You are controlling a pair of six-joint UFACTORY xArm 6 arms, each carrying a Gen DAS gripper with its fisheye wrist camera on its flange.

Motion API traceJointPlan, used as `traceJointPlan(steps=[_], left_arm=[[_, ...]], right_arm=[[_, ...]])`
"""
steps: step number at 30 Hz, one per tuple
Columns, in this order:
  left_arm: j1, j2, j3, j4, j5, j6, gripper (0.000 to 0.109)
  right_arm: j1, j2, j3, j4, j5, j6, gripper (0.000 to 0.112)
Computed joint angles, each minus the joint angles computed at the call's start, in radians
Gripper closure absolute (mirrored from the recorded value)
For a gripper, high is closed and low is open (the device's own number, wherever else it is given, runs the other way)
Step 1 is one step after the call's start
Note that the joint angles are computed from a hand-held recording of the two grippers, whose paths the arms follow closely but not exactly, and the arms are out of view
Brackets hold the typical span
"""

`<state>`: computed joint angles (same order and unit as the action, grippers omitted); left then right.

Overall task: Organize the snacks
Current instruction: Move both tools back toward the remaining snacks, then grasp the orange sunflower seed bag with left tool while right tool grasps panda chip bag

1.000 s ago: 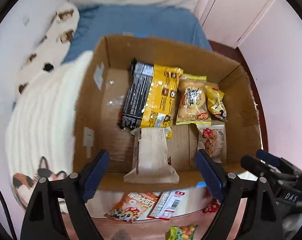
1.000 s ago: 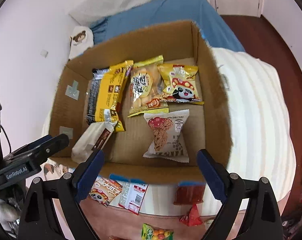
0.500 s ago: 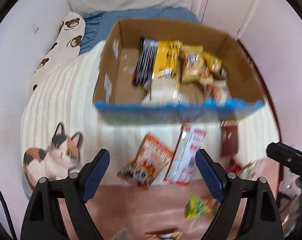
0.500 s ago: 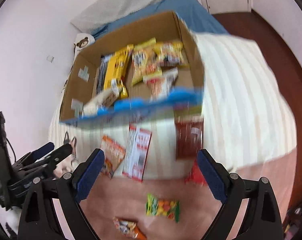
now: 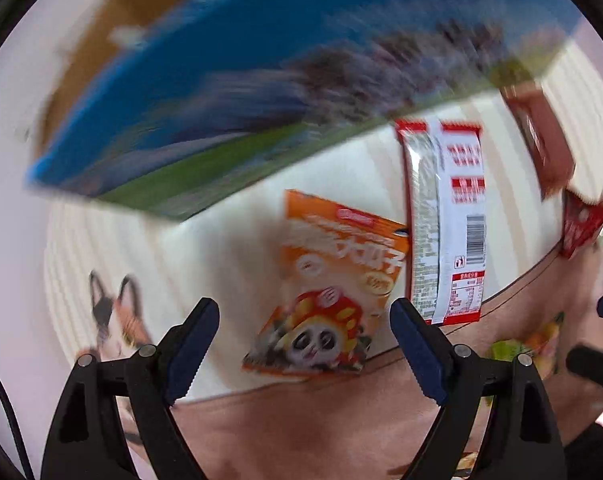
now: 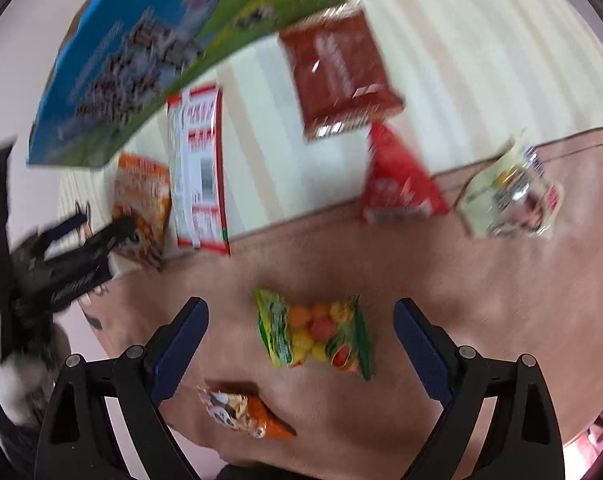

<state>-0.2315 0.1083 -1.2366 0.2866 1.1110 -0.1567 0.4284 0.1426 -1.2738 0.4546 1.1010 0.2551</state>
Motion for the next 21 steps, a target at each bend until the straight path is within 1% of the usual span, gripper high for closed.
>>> traceJointPlan(steps=[2,3,4,6,7,9,11,16,21], left_arm=[[-0.005,0.033,-0.016,-0.015,0.005,0.022,0.021],[-0.004,0.041,-0.014,-0.03,-0.003,0.036,0.031],[-0.003,0.045,-0.01,-0.043,-0.009,0.043,0.051],[0.007,0.035,0.013,-0.063,-0.022,0.032,0.051],[0.018,0.011,0.043,-0.085,-0.041,0.026,0.051],[0.036,-0.029,0.087,-0.112,-0.049,0.011,0.051],[0.062,-0.102,0.164,-0.145,-0.05,-0.026,0.051],[0.142,-0.328,0.404,-0.23,-0.031,-0.12,0.051],[0.245,-0.54,0.634,-0.285,0.003,-0.188,0.051]], right_arm=[[0.012,-0.002,0.012,0.009,0.003,0.006,0.017],[0.017,-0.003,0.018,0.02,0.005,0.01,0.017],[0.022,-0.005,0.024,0.025,0.006,0.015,0.017],[0.037,-0.011,0.03,0.011,0.007,0.026,0.017],[0.046,-0.014,0.032,-0.002,0.01,0.033,0.017],[0.062,-0.017,0.034,0.008,0.034,0.036,0.017],[0.075,-0.017,0.033,0.051,0.069,0.022,0.017],[0.121,0.025,-0.015,0.151,0.219,-0.016,0.017],[0.212,0.104,-0.089,0.113,0.306,-0.048,0.017]])
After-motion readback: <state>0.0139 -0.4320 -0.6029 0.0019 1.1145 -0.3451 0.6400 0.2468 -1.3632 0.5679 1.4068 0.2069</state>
